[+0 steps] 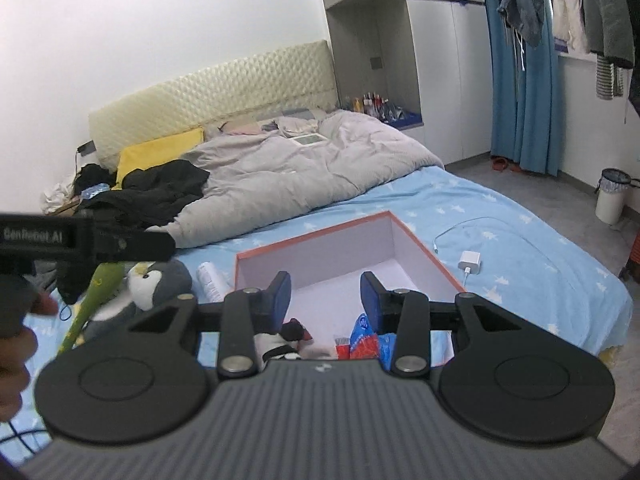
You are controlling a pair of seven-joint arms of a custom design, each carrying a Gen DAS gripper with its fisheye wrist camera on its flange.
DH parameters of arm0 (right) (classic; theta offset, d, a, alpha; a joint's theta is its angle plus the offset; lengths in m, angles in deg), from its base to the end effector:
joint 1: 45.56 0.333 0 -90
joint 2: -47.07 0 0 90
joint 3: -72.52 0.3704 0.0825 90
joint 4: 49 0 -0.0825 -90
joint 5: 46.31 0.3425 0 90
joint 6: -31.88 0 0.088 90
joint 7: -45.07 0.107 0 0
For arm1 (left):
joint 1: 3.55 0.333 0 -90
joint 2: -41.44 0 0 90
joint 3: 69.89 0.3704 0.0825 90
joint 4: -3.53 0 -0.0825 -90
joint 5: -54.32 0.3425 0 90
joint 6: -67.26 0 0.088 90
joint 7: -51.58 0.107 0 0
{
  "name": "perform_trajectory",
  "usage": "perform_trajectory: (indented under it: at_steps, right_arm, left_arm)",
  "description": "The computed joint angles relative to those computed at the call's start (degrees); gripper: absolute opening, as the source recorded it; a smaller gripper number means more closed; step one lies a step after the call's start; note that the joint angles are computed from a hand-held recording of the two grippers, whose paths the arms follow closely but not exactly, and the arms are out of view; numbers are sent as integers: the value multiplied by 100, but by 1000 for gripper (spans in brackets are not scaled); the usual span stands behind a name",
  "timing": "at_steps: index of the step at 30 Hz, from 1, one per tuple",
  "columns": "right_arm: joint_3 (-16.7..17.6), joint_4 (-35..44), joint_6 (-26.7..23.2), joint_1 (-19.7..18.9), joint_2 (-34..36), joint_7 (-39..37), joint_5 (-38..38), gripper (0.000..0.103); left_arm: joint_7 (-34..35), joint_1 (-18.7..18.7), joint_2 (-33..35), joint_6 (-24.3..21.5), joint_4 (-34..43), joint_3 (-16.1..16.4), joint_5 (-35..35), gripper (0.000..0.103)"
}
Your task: Organize soft objects
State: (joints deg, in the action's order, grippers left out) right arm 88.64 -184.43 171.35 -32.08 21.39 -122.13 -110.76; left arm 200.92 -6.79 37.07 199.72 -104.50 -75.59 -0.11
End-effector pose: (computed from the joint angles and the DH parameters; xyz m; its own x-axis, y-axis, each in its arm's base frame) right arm 0.3369 0.2149 0.6087 -0.4021 -0.8952 -0.1920 -0.3540 0.3454 -0.8691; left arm 0.5277 -0.1015 0.6641 -0.7107 -0.6685 0.2191 -0.5363 0.3133 -0.7837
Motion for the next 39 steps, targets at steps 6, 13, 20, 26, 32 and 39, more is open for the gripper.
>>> perform_trajectory:
  at_steps: [6,13,20,26,32,39]
  right_arm:
    - [258,-138,-303,180,-283,66,232,41]
    - [530,-223,-615,337,-441,198,404,41]
    - [816,-166,-1129,507,-331,273,475,41]
    - [766,-174,-1334,796,-179,391,527,41]
    - [718,-171,-1456,1002,-67,557,601,41]
    - [644,-177,-1566,1163,26,562,683,41]
  left_arm:
    - [209,71,-515,-211,-440,197,-86,101]
    - [479,60,-1016,-354,-981,421,-116,101]
    - [605,18,-1306,-290,-1388,498,-39,101]
    - [677,12,-1389,-268,-1591,531,62,101]
    - [699,46,-1459,-303,-1744,575,132,101]
    - [656,81,-1466,-269,-1827,622,132,101]
